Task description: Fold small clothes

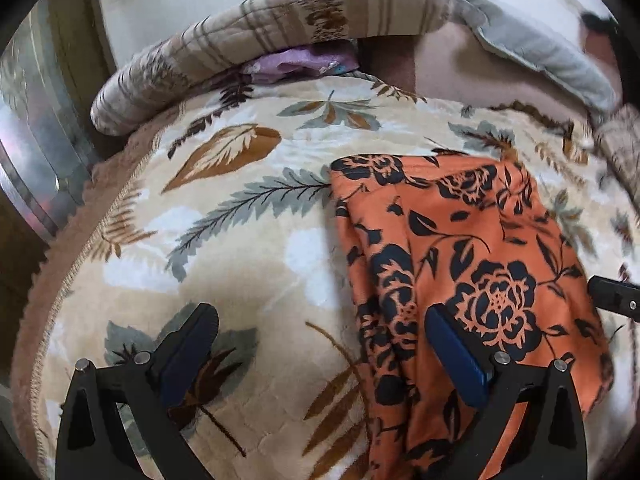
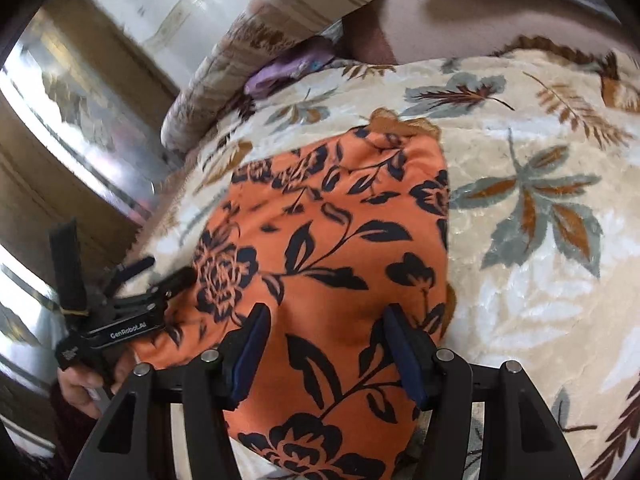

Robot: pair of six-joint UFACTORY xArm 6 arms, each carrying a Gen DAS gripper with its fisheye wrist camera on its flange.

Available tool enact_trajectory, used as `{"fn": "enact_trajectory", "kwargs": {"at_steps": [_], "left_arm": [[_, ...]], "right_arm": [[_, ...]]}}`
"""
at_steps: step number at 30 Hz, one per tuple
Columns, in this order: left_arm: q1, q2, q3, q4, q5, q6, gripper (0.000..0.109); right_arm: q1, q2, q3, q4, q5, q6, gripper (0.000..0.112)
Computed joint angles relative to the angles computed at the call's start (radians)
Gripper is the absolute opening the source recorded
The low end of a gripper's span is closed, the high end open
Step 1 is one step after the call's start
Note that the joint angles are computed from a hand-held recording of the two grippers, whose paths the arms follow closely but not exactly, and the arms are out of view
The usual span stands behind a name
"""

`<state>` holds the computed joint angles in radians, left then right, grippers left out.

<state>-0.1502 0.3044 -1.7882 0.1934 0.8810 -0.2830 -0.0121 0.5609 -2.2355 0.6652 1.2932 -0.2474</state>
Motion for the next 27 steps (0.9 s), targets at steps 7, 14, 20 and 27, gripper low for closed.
{"fn": "enact_trajectory", "kwargs": {"at_steps": [7,14,20,27], "left_arm": [[0.066,-0.004,0.005,-0.261,-0.008,0.111,0.103],[0.089,0.060,-0.078,-0.604,0.114,0.275,0.103],[0.106,0.173,-0.212,-0.757,0.282,0.293,0.103],[0.055,0.185,-0.227,-0.637,0.276,0.276,0.103]], "right_arm": [[-0.045,0.104,-0.142,0.007,0.054,0.146,0.064],[-0.086,0.157,-0.164,0.119,0.076,0.251,0.072],[-0.112,0.190,-0.153,0.223,0.122,0.285,0.075],[-0.120,0.164,-0.069,0.308,0.100,0.239,0.079]]}}
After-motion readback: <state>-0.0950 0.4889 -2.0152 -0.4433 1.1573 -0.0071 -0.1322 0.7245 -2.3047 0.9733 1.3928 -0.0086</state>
